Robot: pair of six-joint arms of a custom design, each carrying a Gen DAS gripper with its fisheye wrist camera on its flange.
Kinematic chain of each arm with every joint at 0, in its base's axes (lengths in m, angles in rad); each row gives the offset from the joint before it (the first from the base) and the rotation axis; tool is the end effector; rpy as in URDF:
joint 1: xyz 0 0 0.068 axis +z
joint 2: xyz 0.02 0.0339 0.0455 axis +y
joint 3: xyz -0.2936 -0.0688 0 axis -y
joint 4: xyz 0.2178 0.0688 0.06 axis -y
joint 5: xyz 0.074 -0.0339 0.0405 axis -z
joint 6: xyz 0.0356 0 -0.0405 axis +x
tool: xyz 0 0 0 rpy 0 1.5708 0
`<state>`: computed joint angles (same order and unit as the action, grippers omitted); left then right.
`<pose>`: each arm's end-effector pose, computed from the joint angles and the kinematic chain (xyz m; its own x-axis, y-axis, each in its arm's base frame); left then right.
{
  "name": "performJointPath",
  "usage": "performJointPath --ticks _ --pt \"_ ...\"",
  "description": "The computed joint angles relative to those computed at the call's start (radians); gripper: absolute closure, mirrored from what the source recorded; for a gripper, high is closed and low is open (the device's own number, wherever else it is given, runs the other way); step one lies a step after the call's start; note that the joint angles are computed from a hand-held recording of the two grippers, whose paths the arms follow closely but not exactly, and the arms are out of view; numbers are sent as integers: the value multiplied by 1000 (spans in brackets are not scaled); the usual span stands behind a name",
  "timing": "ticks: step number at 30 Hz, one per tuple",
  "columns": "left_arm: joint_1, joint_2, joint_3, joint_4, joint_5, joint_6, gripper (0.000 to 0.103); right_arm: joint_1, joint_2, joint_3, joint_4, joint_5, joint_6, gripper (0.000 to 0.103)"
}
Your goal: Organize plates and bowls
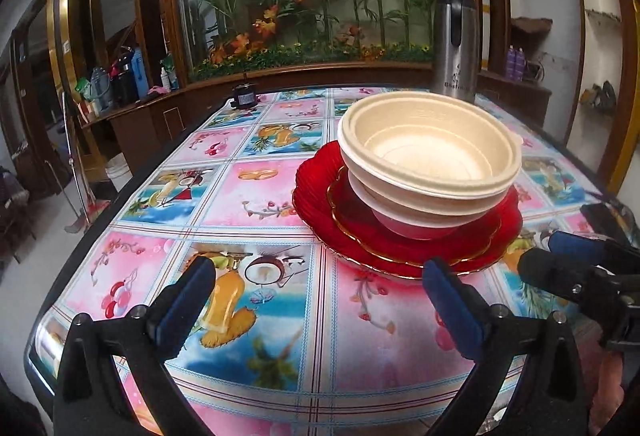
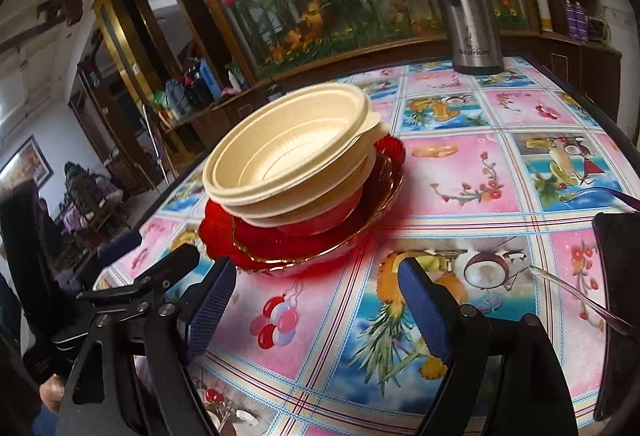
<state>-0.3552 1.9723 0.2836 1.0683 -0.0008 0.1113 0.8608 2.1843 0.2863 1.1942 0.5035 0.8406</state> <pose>0.2418 -0.0897 0.0967 -0.5031 0.3051 -0.8086 0.4056 0.9095 0.0908 0.1799 0.1830 0.0600 -0.5976 0.3059 -0.7411 0.0311 0.9325 0.3597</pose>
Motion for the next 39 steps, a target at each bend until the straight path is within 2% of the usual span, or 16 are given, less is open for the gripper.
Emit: performJointPath --ticks 2,8,12,15,19,39 --pt "-1 -4 2 -10 3 7 0 -11 0 11 -28 -13 5 16" --pt "-19 2 25 -26 -138 -4 0 -27 -14 33 -120 -16 37 16" --pt "6 -10 31 -49 -124 -24 0 -22 -21 37 -141 -13 46 16" --pt "-19 -7 22 -33 -180 -18 0 -20 -23 38 -145 -15 45 15" --pt "-59 4 10 -1 -251 8 0 -19 -25 35 -137 -10 41 10" --pt "-53 -3 14 -27 -233 29 0 -20 -26 25 -125 -14 48 9"
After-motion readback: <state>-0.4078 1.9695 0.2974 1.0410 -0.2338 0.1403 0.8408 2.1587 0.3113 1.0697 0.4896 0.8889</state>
